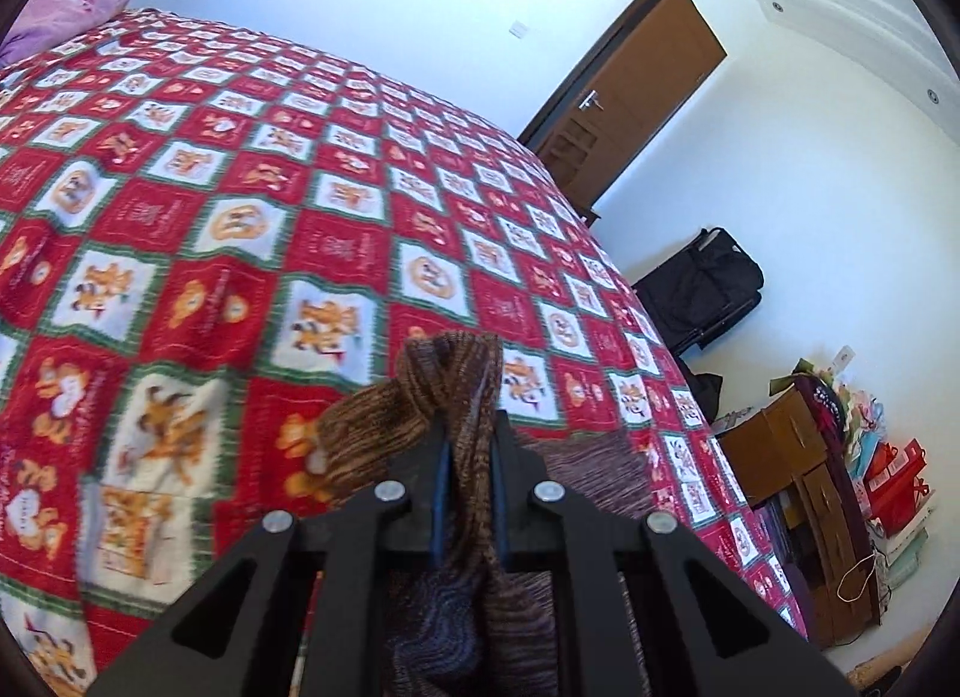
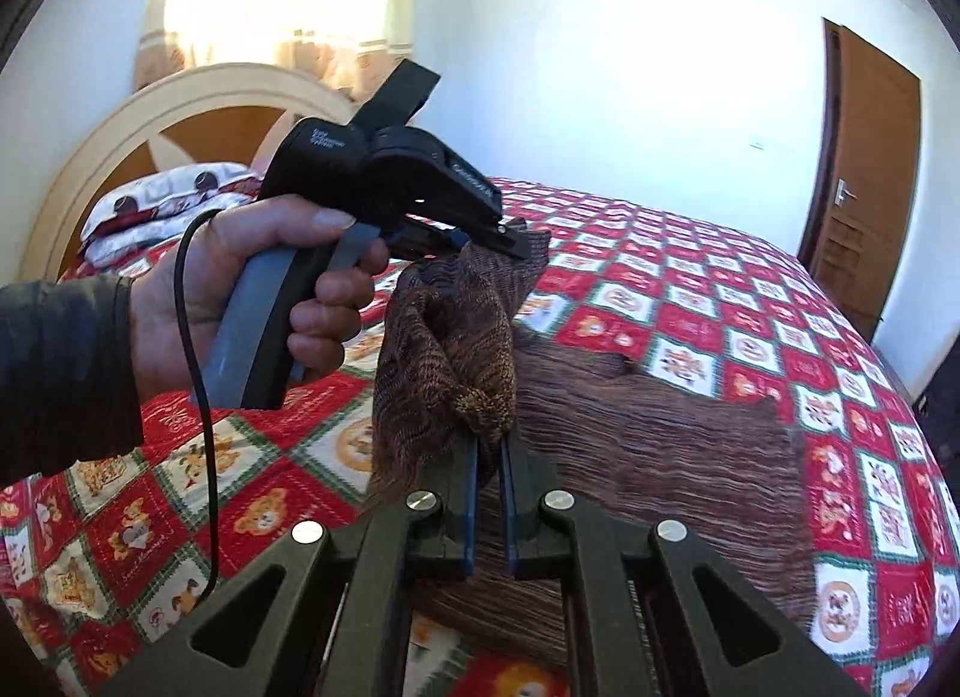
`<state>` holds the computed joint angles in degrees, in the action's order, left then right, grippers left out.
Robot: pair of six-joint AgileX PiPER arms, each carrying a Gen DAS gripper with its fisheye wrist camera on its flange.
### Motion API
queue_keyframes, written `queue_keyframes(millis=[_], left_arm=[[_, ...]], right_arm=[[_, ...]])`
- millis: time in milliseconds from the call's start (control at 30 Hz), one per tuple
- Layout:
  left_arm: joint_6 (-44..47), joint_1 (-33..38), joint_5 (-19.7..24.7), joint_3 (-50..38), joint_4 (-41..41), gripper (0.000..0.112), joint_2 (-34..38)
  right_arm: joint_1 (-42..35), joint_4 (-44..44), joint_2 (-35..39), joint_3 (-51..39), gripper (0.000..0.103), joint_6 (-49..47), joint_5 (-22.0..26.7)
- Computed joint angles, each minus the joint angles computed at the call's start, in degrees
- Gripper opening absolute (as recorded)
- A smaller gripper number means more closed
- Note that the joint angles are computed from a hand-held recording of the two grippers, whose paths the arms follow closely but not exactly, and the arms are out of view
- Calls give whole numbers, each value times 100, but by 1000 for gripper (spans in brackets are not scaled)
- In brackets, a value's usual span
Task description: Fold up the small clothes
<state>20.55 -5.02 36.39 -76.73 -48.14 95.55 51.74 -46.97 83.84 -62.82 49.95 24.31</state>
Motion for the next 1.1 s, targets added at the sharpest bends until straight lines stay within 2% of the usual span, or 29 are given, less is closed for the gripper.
queue_keyframes(millis=[300, 733, 1100], left_arm=[[-895, -870, -95, -844, 730, 12, 546], [-1929, -1906, 143, -2248, 1709, 11, 1599], [-2810, -2476, 632, -3440, 2693, 11, 2410]], right_arm=[[-812, 743, -701, 676, 6, -521, -242], [-2218, 3387, -1499, 1517, 6, -2823, -378], [-3271, 5383, -1765, 2022, 4, -4583, -242]])
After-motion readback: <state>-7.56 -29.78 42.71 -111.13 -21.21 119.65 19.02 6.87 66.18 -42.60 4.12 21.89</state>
